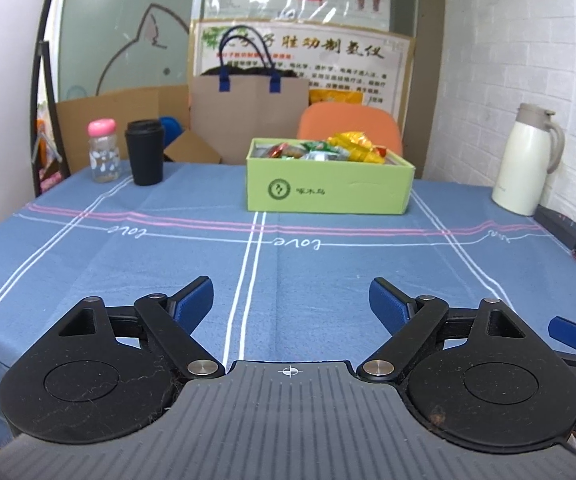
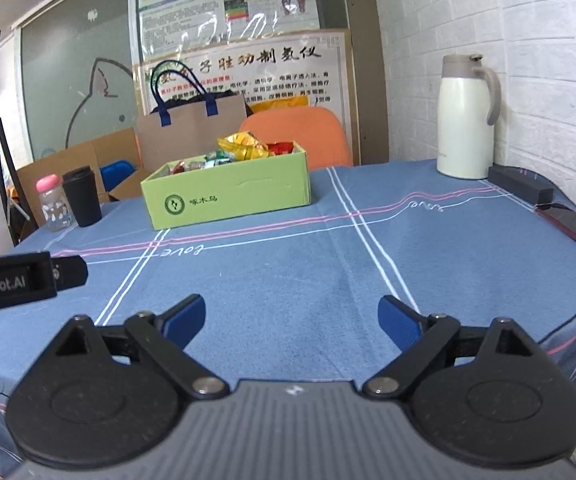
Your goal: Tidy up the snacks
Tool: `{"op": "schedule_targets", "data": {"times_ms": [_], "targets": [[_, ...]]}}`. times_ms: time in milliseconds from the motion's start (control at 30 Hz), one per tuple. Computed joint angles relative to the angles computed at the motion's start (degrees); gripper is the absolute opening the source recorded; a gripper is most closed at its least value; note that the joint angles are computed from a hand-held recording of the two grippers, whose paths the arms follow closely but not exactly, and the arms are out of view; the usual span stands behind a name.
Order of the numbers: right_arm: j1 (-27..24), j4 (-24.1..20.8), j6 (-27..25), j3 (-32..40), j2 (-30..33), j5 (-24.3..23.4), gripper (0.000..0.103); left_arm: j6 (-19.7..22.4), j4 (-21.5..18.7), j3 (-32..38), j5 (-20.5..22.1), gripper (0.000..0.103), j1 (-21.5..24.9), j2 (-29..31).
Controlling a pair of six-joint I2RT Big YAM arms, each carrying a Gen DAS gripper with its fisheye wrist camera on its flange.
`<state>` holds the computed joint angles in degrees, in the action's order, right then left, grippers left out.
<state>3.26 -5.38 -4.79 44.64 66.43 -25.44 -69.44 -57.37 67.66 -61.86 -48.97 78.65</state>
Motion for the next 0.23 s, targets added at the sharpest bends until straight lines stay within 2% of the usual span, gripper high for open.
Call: {"op": "schedule_targets", "data": {"times_ms": [67,233], "targets": [[-0.8,0.98,0.53,-1.17,-1.0,-0.44,0.092,-1.02,-1.42,0.54,-1.28,0.072,-1.16,0.72],[-0.95,1.36,1.33,-2.05,-1.29,0.01,0.092,1.06,-0.29,0.44,-2.16,0.073,-2.36,1.35]]}}
